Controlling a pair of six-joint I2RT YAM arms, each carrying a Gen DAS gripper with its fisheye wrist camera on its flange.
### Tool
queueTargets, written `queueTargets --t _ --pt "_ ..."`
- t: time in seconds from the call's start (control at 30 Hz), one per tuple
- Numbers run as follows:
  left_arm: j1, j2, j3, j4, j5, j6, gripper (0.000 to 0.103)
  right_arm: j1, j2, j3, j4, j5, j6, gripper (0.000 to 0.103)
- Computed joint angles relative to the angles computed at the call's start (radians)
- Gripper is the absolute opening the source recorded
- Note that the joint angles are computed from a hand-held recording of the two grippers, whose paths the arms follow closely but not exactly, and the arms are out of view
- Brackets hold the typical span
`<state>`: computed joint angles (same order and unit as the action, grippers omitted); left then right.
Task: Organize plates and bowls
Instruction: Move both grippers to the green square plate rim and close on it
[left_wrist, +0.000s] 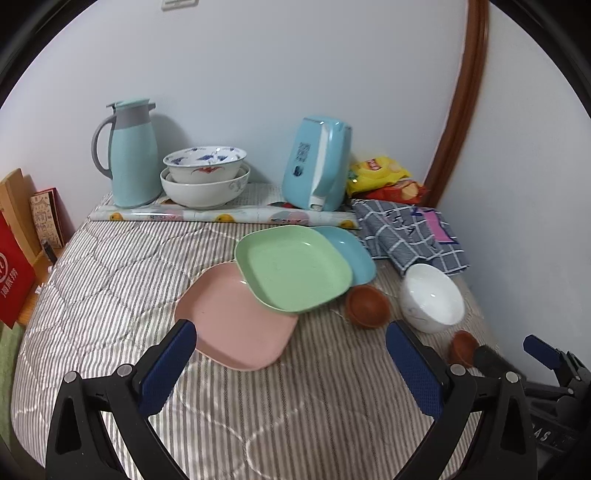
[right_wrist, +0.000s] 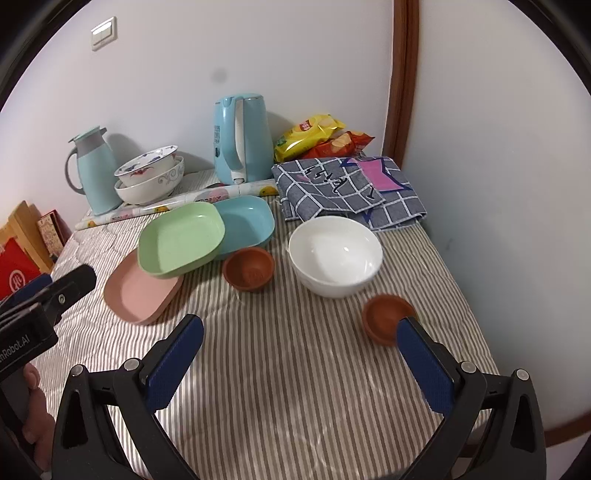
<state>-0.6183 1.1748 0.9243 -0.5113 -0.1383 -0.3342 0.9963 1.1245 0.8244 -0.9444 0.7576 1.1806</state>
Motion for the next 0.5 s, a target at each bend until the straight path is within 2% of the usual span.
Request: queueTargets --t 0.23,0.5 --pt "0.077 0.144 0.063 0.038 0.018 0.055 0.103 -0.209 0.056 -0.025 0.258 -0.136 -0.249 0.103" --pt "0.135 0.282 0.154 0.061 0.041 0.095 0.103 -0.339 0.186 0.021 0.403 -0.245 -0.404 0.100"
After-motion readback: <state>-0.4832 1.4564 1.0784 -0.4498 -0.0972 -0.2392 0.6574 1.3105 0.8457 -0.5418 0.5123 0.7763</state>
